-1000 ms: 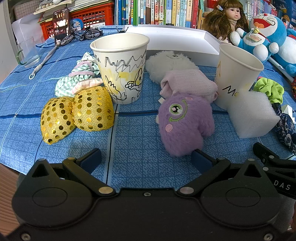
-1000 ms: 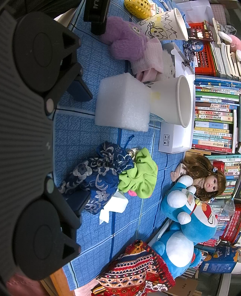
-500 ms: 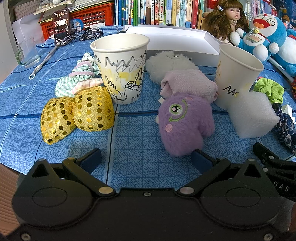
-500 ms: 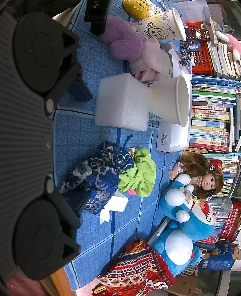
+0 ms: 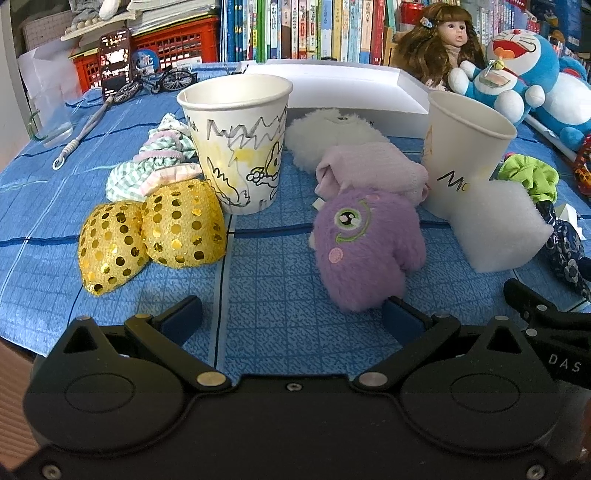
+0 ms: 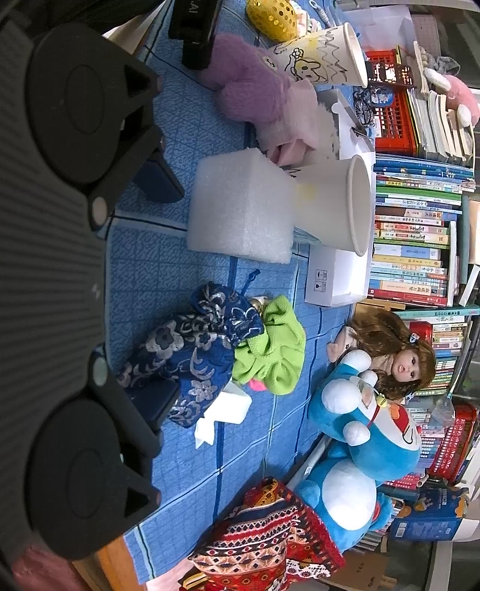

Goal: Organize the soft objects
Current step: 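Move the left tool to the gold sequined pouch while the right tool approaches the white foam block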

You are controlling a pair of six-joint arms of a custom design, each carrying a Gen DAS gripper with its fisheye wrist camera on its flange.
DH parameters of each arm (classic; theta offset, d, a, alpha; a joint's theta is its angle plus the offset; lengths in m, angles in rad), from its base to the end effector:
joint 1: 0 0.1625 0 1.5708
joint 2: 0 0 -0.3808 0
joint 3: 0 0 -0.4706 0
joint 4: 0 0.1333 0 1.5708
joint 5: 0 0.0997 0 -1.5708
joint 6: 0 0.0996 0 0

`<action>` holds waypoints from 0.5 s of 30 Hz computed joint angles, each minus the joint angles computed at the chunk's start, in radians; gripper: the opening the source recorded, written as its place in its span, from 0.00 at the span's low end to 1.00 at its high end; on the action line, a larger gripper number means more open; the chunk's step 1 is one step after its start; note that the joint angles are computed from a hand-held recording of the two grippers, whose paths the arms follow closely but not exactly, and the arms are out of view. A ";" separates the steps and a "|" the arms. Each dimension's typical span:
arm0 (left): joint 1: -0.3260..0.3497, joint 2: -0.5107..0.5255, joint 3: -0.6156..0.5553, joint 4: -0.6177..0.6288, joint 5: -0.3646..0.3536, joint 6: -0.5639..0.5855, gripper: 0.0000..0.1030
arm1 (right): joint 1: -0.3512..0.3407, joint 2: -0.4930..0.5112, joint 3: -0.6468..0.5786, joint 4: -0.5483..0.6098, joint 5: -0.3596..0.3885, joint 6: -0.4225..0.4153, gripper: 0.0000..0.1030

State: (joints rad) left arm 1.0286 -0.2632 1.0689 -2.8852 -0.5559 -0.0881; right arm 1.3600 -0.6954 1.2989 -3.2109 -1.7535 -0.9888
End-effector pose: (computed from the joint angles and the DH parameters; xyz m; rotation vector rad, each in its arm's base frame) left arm -0.2294 -0.8031 -0.0752 0.1821 2.1759 -0.9066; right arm -0.0579 -0.8210 0.1753 0.7437 -2.1239 0.9417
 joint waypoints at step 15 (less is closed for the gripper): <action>-0.015 -0.033 0.099 -0.245 -0.035 0.174 0.95 | -0.010 -0.079 0.086 0.017 0.166 -0.050 1.00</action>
